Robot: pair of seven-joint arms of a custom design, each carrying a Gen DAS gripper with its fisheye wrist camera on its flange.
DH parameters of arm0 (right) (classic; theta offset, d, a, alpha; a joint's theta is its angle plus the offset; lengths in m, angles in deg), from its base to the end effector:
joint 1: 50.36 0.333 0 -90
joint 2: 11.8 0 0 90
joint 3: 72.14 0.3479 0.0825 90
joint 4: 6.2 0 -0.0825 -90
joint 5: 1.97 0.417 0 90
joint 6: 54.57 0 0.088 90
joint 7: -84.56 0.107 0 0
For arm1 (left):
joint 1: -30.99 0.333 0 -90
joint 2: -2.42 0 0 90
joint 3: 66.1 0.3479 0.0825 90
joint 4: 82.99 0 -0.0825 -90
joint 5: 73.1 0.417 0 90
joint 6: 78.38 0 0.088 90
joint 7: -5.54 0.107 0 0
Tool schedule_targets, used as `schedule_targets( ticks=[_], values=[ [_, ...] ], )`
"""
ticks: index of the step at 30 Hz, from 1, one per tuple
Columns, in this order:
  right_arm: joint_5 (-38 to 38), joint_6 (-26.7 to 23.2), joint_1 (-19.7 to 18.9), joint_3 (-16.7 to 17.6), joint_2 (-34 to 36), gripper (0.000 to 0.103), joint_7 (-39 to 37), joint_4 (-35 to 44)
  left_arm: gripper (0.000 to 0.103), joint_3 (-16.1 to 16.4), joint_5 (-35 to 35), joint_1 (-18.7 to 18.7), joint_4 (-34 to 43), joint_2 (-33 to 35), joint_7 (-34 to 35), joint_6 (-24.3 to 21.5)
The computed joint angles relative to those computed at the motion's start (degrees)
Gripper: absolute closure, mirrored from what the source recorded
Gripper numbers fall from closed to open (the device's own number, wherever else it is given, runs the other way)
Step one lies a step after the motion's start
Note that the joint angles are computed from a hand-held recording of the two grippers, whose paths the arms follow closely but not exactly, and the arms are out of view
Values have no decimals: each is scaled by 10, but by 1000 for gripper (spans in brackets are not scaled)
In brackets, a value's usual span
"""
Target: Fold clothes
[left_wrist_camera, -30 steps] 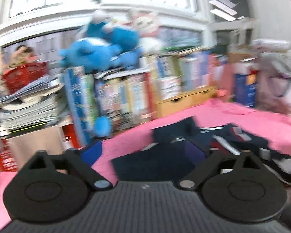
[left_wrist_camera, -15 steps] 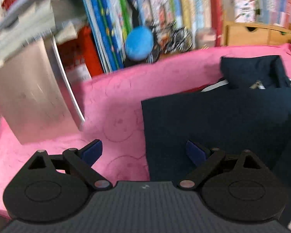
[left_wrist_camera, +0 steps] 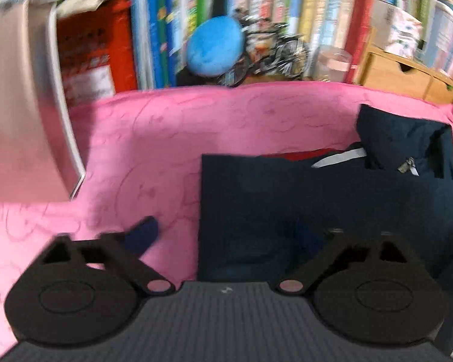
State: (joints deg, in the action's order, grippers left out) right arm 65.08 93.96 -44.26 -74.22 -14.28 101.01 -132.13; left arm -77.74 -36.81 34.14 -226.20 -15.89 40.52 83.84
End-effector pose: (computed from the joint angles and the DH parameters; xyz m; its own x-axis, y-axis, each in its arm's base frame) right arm 0.5792 0.0228 0.4537 0.5093 -0.8296 -0.2288 -0.6499 -0.1965 -0.7342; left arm 0.4782 -0.1061 0.4732 0.2401 -0.9702 0.0333 -0.7110 -0.1991 -0.6744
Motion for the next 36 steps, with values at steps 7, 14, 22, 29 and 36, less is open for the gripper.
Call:
schedule_targets(
  ticks=[7,14,22,29,36],
  values=[
    [92,33,26,13,-17,90,-76,8,100,-56,150,57,19,-41,-186,5],
    [216,101,48,32,64,89,-207,158,98,-88,316,104,113,8,-278,-44],
    [79,48,-4,67,112,11,-80,184,75,-24,235,27,86,33,-107,-110],
    [-56,-95,6,43,43,5,-66,91,64,8,177,-7,39,-8,-42,-56],
    [-71,-98,49,21,-85,76,-143,-58,25,-7,165,-7,56,9,3,20]
  ],
)
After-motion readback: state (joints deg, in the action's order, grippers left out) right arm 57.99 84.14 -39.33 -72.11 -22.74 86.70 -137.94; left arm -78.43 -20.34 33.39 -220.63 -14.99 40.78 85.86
